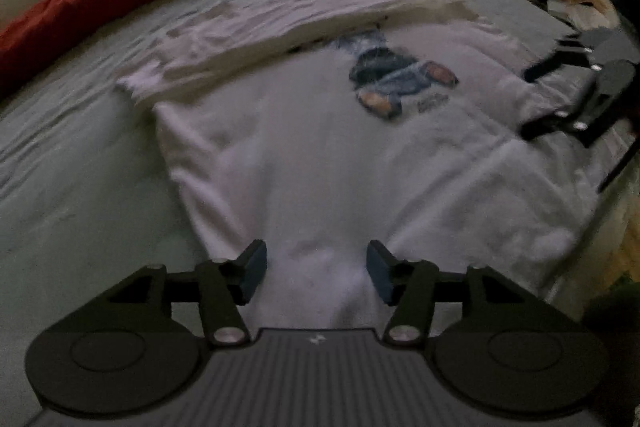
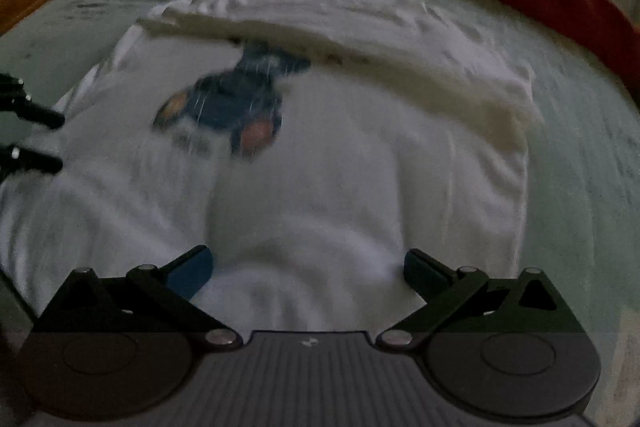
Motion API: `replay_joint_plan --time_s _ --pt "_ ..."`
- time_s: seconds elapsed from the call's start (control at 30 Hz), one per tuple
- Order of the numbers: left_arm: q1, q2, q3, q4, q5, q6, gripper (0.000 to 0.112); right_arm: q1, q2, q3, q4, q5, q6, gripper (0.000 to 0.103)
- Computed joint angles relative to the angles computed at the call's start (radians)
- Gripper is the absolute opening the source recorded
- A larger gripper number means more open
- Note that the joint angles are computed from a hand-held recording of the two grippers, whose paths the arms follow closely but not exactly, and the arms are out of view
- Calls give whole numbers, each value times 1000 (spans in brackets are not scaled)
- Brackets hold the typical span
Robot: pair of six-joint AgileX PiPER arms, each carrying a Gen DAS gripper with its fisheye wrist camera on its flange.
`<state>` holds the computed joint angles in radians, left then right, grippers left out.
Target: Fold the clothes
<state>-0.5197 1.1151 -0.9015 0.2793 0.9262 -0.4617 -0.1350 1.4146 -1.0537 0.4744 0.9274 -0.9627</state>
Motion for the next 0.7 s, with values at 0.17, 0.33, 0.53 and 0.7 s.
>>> replay_joint_plan --time_s 0.17,0.33,0.53,0.7 --pt "-86 44 -71 30 -9 -89 55 -60 -32 -39 -2 157 -58 103" --pt "-155 135 -96 23 -113 -112 56 -17 -35 -7 96 158 -183 103" --pt "-296 88 -42 94 -1 -235 61 -109 -88 95 91 172 -446 103" --pt "-351 65 -92 84 162 -290 60 -227 -82 61 75 269 -502 103"
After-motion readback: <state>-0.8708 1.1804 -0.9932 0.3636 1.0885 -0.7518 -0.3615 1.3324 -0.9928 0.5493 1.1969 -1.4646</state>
